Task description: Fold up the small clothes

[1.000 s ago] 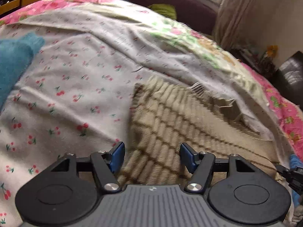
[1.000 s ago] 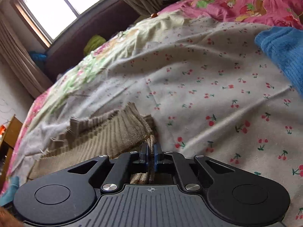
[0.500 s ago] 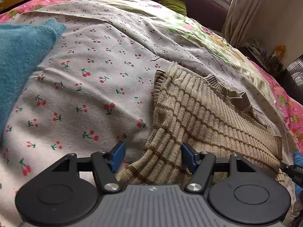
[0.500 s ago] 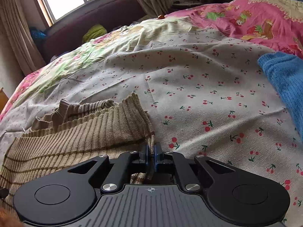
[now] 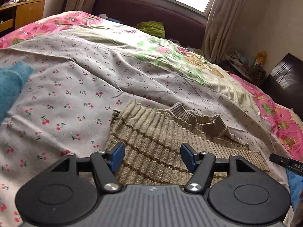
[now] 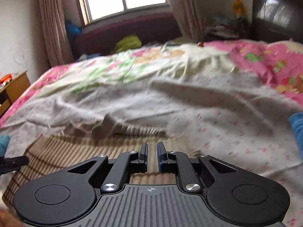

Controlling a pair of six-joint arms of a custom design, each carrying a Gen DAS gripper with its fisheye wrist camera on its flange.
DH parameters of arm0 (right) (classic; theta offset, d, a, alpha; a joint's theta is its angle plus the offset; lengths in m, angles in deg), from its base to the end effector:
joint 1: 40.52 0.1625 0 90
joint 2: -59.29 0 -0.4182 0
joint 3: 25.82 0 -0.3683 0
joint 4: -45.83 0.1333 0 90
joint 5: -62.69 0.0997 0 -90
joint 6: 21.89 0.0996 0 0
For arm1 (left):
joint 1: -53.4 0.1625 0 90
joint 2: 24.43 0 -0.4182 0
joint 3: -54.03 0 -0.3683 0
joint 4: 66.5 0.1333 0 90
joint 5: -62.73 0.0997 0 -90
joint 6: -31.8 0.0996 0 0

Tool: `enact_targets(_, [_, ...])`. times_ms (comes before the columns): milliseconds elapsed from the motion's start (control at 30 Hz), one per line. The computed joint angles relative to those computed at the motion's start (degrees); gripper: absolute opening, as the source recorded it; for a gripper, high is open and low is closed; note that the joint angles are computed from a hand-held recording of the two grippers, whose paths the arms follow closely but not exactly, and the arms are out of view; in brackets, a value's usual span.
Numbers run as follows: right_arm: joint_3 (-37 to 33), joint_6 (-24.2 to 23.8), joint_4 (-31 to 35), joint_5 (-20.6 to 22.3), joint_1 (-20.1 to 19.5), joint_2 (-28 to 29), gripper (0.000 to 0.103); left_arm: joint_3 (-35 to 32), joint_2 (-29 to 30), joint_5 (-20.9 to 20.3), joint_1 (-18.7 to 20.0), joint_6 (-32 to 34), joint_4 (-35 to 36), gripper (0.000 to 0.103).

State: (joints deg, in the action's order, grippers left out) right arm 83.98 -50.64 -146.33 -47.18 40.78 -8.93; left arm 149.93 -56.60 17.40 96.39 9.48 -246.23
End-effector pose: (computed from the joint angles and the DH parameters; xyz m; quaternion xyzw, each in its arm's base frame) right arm 0.0134 -0.5698 0.3473 0.0624 -0.8527 0.4227 0.3006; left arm -0.3278 -0.5835 0.0349 0.1092 0.8987 -0.3817 0.1862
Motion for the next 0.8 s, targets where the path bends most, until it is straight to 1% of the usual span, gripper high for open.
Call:
enact_targets(67, [-1.53, 2.5, 0.2, -4.24, -1.13, 2.1, 0.006, -0.83, 1.27, 1.11, 0.67, -0.09, 1.28, 0.074])
enact_targets(100, [-1.33, 2.77, -0.86, -3.84, -2.23, 2.25, 0.0, -0.26, 1.46, 1.76, 0.89, -0.57, 0.81, 0.074])
enact_targets(133, [-1.08, 3.57, -1.29, -3.1, -2.99, 1.93, 0.0, 0.64, 1.51, 2.54, 0.97, -0.1, -0.61, 0.074])
enact_targets(200, [-1.72, 5.85, 0.15, -4.94, -2.58, 1.54, 0.0, 2.45, 0.84, 4.44, 0.98, -0.52, -0.52, 0.074])
enact_targets(233, [-2.13, 5.53, 0.45, -6.5, -1.82, 1.7, 0.0, 3.78, 0.09, 3.58, 1.2, -1.52, -1.18, 0.074])
enact_targets(267, [-2.61, 4.1, -0.58, -8.65, -0.64, 2.46, 0.0, 4.92, -0.47, 2.76, 1.31, -2.36, -2.28, 0.073])
enact_targets(300, [-2.88, 2.1, -2.17, -10.16, 0.51, 3.23, 0.002, 5.37, -0.83, 2.66, 1.24, -3.41, -1.92, 0.073])
enact_targets(333, [-2.95, 0.21, -3.96, -10.96, 1.58, 3.94, 0.013, 5.45, -0.93, 3.01, 1.01, -3.88, -1.48, 0.073])
enact_targets(367, [-2.82, -1.41, -5.67, -11.32, 2.6, 4.55, 0.013, 5.43, -0.95, 3.39, 0.8, -4.19, -1.21, 0.073])
enact_targets(400, [-2.66, -1.76, -6.02, -10.8, 3.3, 4.66, 0.013, 5.57, -1.05, 3.59, 0.65, -4.57, -1.29, 0.073])
enact_targets(467, [-2.37, -0.39, -5.03, -9.65, 4.3, 4.52, 0.013, 6.26, -1.5, 3.33, 0.54, -5.71, -1.54, 0.072])
enact_targets(533, [-1.71, -0.45, -4.96, -9.71, 4.82, 4.5, 0.013, 7.16, -2.07, 3.36, 0.28, -7.2, -1.94, 0.072])
enact_targets(600, [-0.65, 0.36, -4.89, -11.04, 4.47, 4.37, 0.013, 7.46, -2.37, 4.09, -0.13, -7.49, -0.98, 0.072])
enact_targets(667, [-0.52, 1.7, -4.2, -14.03, 3.37, 4.71, 0.011, 7.47, -2.31, 4.67, -0.26, -7.42, 0.42, 0.072])
enact_targets(700, [-0.46, 1.91, -4.07, -14.23, 2.54, 4.67, 0.01, 7.36, -2.3, 4.6, -0.21, -7.43, 1.16, 0.072])
enact_targets(733, [-0.23, 2.68, -3.61, -13.37, 1.98, 4.15, 0.008, 7.21, -2.28, 4.49, -0.15, -7.15, 1.78, 0.072])
enact_targets(767, [-0.18, 4.19, -3.29, -13.28, 2.12, 3.71, 0.008, 7.25, -2.25, 4.43, -0.11, -6.98, 1.7, 0.072])
enact_targets(800, [0.05, 5.67, -3.38, -13.24, 2.61, 3.21, 0.011, 7.44, -2.26, 4.37, -0.09, -7.0, 1.24, 0.072])
